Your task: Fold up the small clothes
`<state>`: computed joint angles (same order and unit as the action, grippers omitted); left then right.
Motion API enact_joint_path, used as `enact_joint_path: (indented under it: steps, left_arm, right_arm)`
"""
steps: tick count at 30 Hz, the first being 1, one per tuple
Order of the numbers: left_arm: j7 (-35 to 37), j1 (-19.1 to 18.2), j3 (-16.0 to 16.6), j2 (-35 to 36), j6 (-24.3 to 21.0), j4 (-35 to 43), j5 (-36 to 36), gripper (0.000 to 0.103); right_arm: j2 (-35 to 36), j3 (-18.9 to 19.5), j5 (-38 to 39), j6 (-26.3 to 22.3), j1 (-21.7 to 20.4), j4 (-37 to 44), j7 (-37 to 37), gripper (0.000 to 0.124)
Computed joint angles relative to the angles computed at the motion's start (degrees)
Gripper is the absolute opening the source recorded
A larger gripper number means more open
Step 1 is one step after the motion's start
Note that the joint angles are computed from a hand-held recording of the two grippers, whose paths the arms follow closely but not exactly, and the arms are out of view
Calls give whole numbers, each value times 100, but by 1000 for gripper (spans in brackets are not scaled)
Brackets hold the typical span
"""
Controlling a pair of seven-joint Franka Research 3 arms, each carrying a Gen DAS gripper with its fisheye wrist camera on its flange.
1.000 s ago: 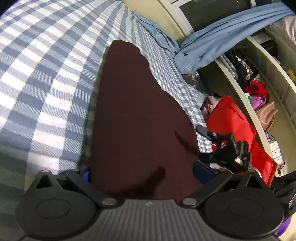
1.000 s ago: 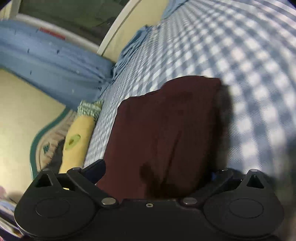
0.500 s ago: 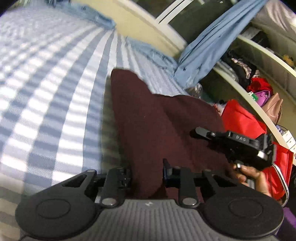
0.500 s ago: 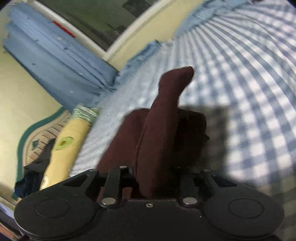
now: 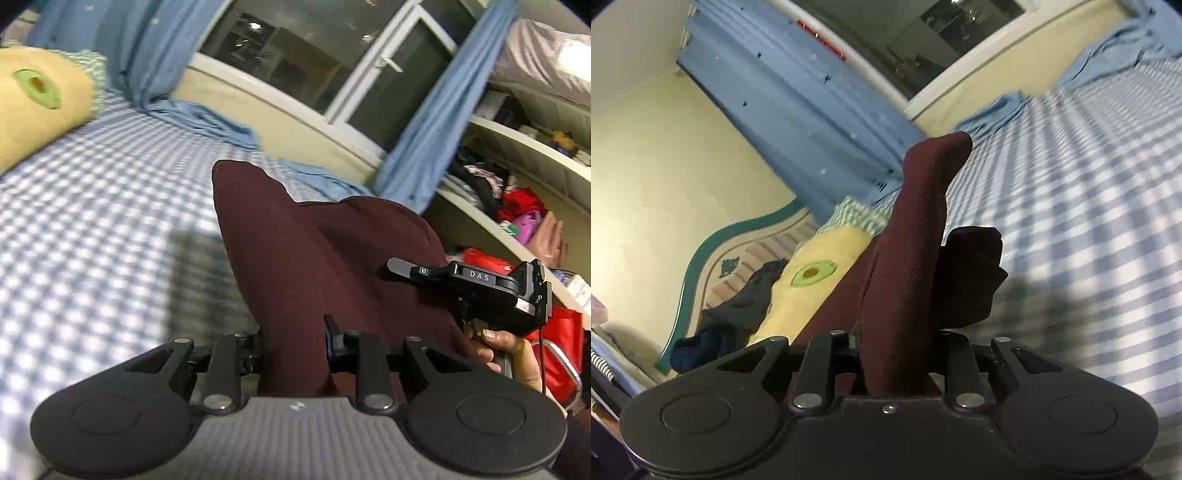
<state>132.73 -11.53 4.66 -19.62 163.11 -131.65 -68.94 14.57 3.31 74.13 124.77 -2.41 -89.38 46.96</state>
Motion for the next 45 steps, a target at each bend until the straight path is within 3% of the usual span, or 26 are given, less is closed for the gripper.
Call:
enact_joint_path:
  steps: [6,12,18,21,22,23,24,25,26,27,29,33,36,38,42,45]
  left_arm:
    - [-200,187,186,-157,-77,-383,403,27]
    - [274,163,365,-114,-159,-601,24,27]
    - [668,304,182,28,-67,-692,-360,27]
    - [679,423,116,112,-119,-749,-363,33]
    - [682,465,128,129,-207,-761,-384,36]
    - [568,543,115,154,-311,-774,-305,48]
    - [266,659,36,174,-338,-803,-49,71]
    - [72,741,-9,166,-357,-848,177,75]
    - [280,693,53,101,-351,-905,59,77]
    - [268,727,15,5,-289,-1000,194,86]
    - [-187,908,-230,-330,119,-1372,937,93]
    - [-1020,1564,-873,-1357,722,-2341,2326,94]
    - [-1788,2310,-1610,-2177,691,-2798,3088,94]
    - [-2083,2448,-1856,-2474,770,-2886,3326,94]
    - [-2616,2087,-1817,-2241,1081,-2556,3260,95]
    - [-3195,2531,-2451,-1686,1339,-2146,3678,95]
  right_arm:
    - [-5,188,-159,431,390,-318,258,24]
    - [-53,208,-468,772,657,-609,369,24]
    - [-81,196,-332,892,695,-893,177,24]
    - [-31,156,-563,1083,751,-969,341,28]
    - [-11,151,-609,1137,755,-981,390,32]
    - [2,139,-700,1177,758,-998,453,37]
    - [-5,133,-810,1243,771,-1030,485,40]
    - [-15,127,-927,1278,781,-1051,513,59]
    - [-28,105,-1124,1317,806,-1060,639,87]
    - [-49,76,-1331,1382,836,-1069,847,94]
    - [-252,58,-1406,1637,824,-1257,878,95]
    - [-1155,-90,-1752,2350,841,-2068,437,92]
    - [-2213,-296,-1939,2160,895,-2955,-142,83]
    - [-2946,-394,-1983,2219,1041,-3657,-380,74]
    - [-3696,-511,-1654,2607,1539,-4593,-633,58]
    - [-3625,-481,-1343,3081,1926,-4831,-736,51]
